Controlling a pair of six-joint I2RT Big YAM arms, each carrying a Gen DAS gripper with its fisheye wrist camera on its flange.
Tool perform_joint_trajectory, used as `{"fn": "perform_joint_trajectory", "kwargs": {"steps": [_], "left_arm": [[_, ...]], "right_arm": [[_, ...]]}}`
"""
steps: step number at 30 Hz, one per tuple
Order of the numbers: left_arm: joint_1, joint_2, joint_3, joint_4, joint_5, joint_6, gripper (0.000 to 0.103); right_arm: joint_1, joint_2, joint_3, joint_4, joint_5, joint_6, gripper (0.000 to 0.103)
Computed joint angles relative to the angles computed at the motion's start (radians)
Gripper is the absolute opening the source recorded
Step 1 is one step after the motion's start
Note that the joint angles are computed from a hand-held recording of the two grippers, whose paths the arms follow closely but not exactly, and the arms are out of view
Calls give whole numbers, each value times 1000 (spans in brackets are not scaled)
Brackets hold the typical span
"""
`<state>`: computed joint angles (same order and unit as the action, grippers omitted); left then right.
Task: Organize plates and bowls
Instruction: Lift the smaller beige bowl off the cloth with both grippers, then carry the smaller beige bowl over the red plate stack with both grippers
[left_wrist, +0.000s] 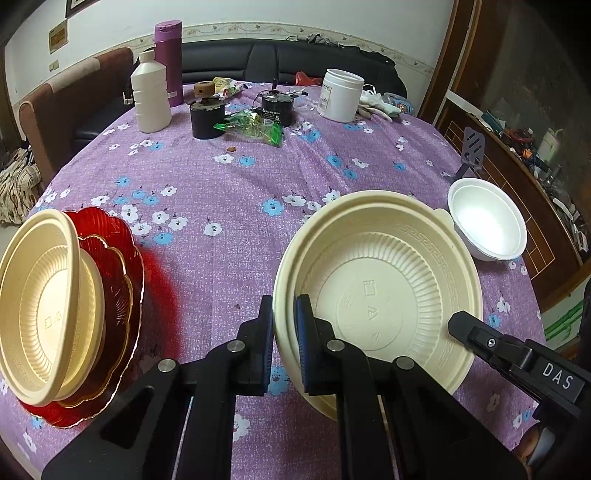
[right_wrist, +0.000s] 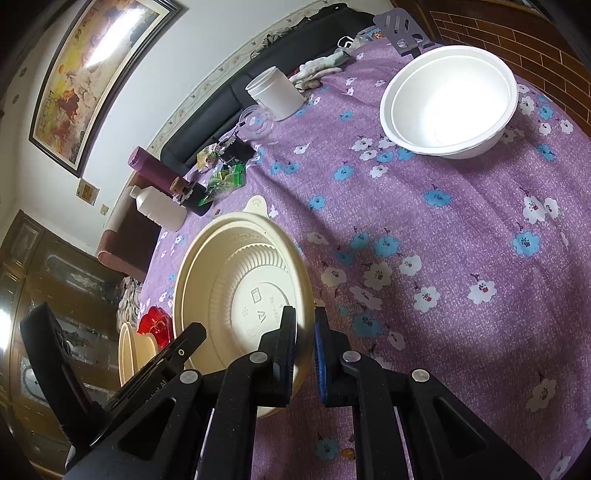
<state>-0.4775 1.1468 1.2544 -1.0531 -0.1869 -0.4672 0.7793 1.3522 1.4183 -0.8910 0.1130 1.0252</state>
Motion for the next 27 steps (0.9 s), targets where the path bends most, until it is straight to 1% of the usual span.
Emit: {"fn": "perform_joint_trajectory", "kwargs": {"steps": [9,15,21,27], "left_arm": [[7,-48,0,-8,-14,2,9],[35,-110,2,-9,-37,12,9],[119,-199,-12,-6,-34,34,10],[270,-286,-49,-15,4,52,10]], "right_arm": [[19,-4,19,13,9,-18,9],[47,16,72,26,18,-46,9],[93,82,182,35,12,-103,9],[149,205,341,22,-19,-168,9]]}}
